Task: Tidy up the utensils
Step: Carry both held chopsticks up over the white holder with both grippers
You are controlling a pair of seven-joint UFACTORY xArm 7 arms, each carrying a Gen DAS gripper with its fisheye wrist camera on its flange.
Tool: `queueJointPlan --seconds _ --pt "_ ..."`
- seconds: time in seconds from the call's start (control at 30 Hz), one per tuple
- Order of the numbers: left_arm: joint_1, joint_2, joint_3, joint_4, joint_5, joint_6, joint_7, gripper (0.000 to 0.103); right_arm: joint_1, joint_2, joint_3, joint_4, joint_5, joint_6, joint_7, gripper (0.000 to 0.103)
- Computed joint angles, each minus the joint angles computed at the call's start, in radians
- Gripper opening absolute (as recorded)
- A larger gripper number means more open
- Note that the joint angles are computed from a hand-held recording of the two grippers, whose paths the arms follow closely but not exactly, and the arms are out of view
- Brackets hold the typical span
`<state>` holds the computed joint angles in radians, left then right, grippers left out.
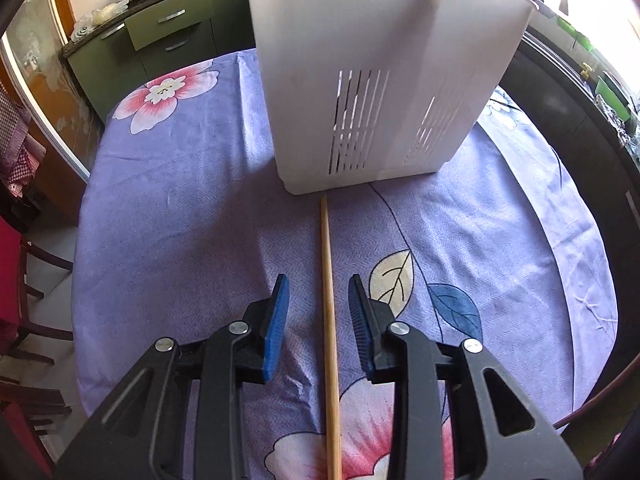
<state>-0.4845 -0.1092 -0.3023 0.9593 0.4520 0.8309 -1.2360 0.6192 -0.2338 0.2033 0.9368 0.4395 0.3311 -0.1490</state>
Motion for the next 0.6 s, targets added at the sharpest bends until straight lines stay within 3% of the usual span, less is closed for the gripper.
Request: queueJointPlan --seconds 0.1,0.23,0.27,0.43,0.6 --pt "0.004 0.028 0.014 0.011 -0.035 -0.022 0.034 0.029 0.002 0.007 -0.002 0.005 0.005 0.005 -0.005 0.006" --pt "-0.002 0.066 0.019 0.046 -0.011 0.005 0.033 0.016 0.002 0.005 -0.002 0.003 0.013 0.004 -0.009 0.006" --pt "-0.004 0.067 0.022 0.048 -0.012 0.005 0.036 0.007 0.001 0.004 -0.002 0.001 0.013 0.005 -0.009 0.006" --pt "-0.008 0.041 0.026 0.022 -0.028 -0.009 0.041 0.005 0.002 -0.002 -0.007 -0.003 0.022 0.005 -0.015 0.006" --pt "-0.011 -0.082 -0.011 -0.039 0.023 0.004 -0.016 0.005 0.006 -0.014 -0.010 -0.012 0.031 0.001 -0.024 0.006"
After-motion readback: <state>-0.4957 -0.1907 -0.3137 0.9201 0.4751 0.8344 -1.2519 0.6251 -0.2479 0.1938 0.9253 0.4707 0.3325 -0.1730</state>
